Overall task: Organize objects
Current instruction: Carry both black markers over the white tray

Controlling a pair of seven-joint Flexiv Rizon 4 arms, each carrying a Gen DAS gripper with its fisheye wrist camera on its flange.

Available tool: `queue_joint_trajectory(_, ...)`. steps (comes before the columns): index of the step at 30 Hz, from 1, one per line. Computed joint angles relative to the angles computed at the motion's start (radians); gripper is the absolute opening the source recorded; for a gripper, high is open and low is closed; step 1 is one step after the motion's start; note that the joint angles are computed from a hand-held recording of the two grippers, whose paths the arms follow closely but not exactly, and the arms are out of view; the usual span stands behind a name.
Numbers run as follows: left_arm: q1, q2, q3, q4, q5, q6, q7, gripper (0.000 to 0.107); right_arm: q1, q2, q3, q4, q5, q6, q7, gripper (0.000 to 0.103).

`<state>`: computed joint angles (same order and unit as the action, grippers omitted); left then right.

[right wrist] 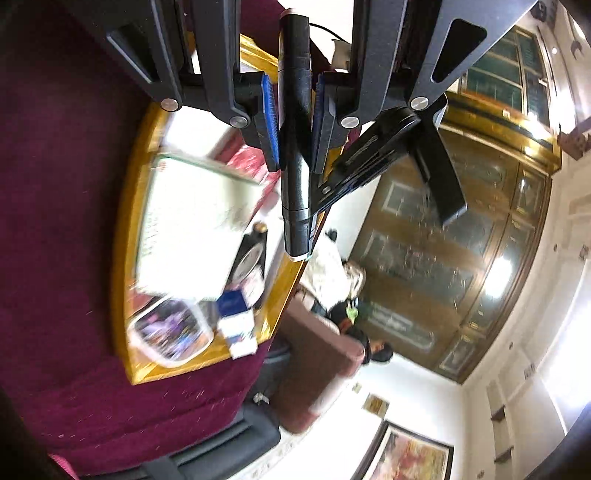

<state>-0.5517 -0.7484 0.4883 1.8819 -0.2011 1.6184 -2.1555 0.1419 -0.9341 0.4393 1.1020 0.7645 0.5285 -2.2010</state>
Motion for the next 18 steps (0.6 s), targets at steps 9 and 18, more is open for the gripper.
queue_joint_trajectory(9, 0.087, 0.02, -0.1, 0.047, -0.02, 0.065, 0.03, 0.017, 0.076, -0.021, -0.024, 0.014, -0.071, 0.059, 0.028, 0.019)
queue_joint_trajectory(18, -0.083, 0.033, 0.024, 0.124, -0.165, 0.184, 0.08, 0.062, 0.12, -0.081, -0.03, -0.057, -0.141, 0.097, 0.138, 0.019)
